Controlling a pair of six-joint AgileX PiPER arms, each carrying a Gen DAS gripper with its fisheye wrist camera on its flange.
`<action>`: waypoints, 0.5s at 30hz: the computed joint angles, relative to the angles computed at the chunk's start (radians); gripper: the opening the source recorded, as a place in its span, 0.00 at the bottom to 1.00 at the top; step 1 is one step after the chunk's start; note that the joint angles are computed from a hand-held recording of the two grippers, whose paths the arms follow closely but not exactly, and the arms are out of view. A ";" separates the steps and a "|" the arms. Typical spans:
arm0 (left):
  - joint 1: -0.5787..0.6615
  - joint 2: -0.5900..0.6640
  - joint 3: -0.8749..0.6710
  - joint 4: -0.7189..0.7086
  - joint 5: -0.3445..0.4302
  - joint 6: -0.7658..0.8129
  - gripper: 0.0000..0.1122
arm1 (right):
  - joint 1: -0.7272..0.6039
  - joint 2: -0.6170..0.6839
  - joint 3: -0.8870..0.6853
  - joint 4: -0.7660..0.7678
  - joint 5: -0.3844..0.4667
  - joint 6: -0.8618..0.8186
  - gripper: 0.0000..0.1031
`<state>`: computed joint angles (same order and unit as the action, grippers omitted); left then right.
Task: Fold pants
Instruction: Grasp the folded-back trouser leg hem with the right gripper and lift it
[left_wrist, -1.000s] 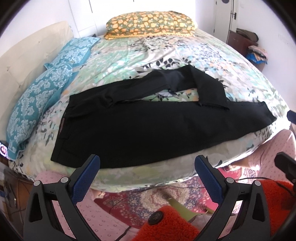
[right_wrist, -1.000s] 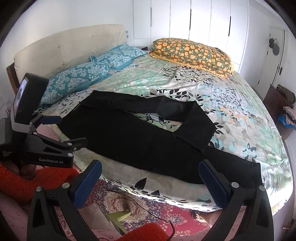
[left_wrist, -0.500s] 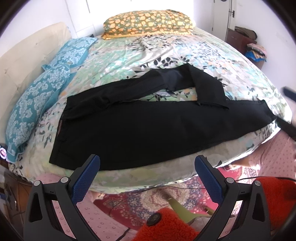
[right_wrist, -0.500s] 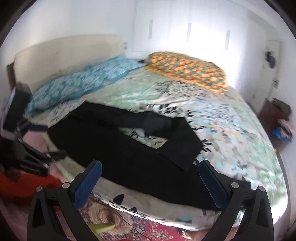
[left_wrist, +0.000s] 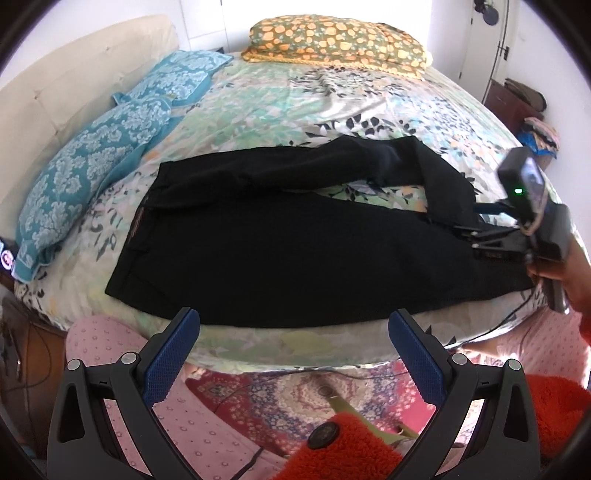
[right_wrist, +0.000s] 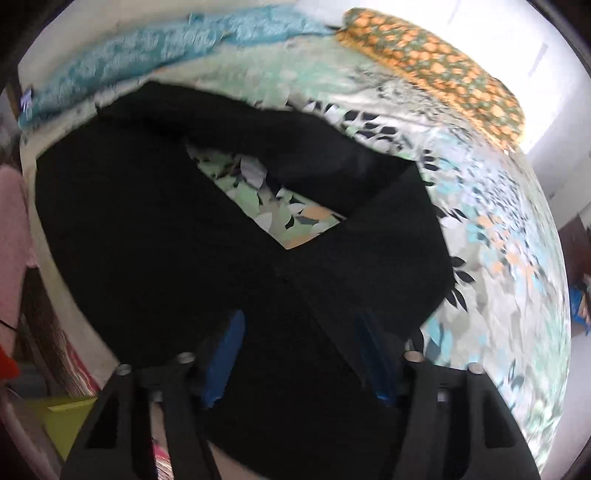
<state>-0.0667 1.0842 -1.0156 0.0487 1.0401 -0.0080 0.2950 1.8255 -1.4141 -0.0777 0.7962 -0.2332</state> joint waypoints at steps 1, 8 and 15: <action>0.000 -0.002 0.002 0.002 -0.002 0.000 0.91 | 0.003 0.015 -0.010 0.000 0.005 0.004 0.59; 0.011 0.050 -0.006 -0.023 0.006 0.008 0.91 | 0.053 0.116 -0.022 -0.199 -0.061 0.091 0.59; -0.022 0.079 -0.022 0.012 0.012 -0.023 0.91 | -0.060 0.108 -0.086 -0.064 -0.041 0.106 0.11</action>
